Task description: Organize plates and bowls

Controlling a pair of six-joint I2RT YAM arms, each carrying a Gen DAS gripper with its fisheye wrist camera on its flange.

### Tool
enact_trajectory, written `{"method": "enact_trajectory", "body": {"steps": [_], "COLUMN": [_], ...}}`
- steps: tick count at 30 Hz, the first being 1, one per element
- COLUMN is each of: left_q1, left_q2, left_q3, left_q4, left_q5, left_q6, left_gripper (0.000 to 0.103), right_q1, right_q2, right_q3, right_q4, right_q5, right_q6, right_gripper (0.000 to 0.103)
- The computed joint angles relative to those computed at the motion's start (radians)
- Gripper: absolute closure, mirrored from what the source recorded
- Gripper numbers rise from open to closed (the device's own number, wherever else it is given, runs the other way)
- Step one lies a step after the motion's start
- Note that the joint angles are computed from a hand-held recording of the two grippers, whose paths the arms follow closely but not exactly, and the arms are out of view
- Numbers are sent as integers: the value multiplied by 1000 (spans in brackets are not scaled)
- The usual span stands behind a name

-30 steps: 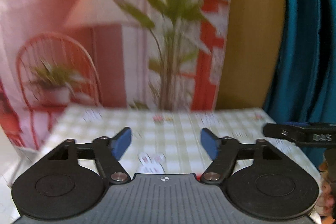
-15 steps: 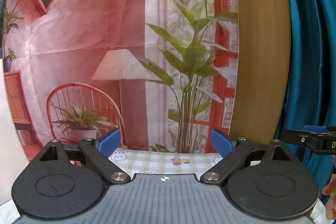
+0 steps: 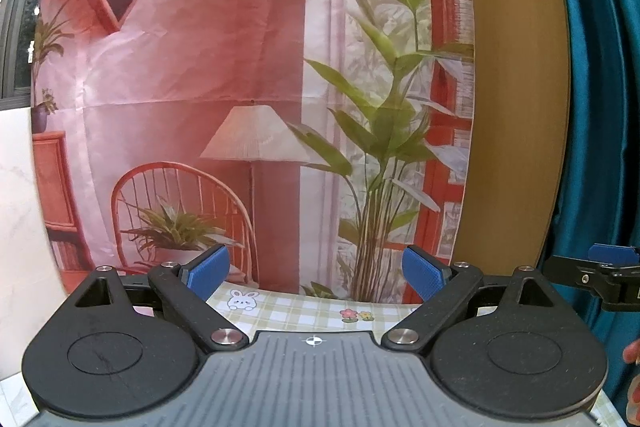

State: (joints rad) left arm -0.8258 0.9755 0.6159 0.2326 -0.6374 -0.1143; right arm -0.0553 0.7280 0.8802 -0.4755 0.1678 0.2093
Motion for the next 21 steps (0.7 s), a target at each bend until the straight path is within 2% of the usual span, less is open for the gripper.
{"method": "enact_trajectory", "body": {"steps": [10,21], "left_q1": [5,30], "left_q2": [-7,13], "left_q3": [-9,-1], "left_q4": [-20,-33], "left_q5": [4,16], "left_q6": [-33,-54], "left_gripper": [8,8], "right_q1": [19,-13], "right_q2": [8,29], "right_q3": [5,2], "right_q4": [-9,-5], "right_q5": [37,3], "right_q6": [14,21], "right_gripper": [0,0]}}
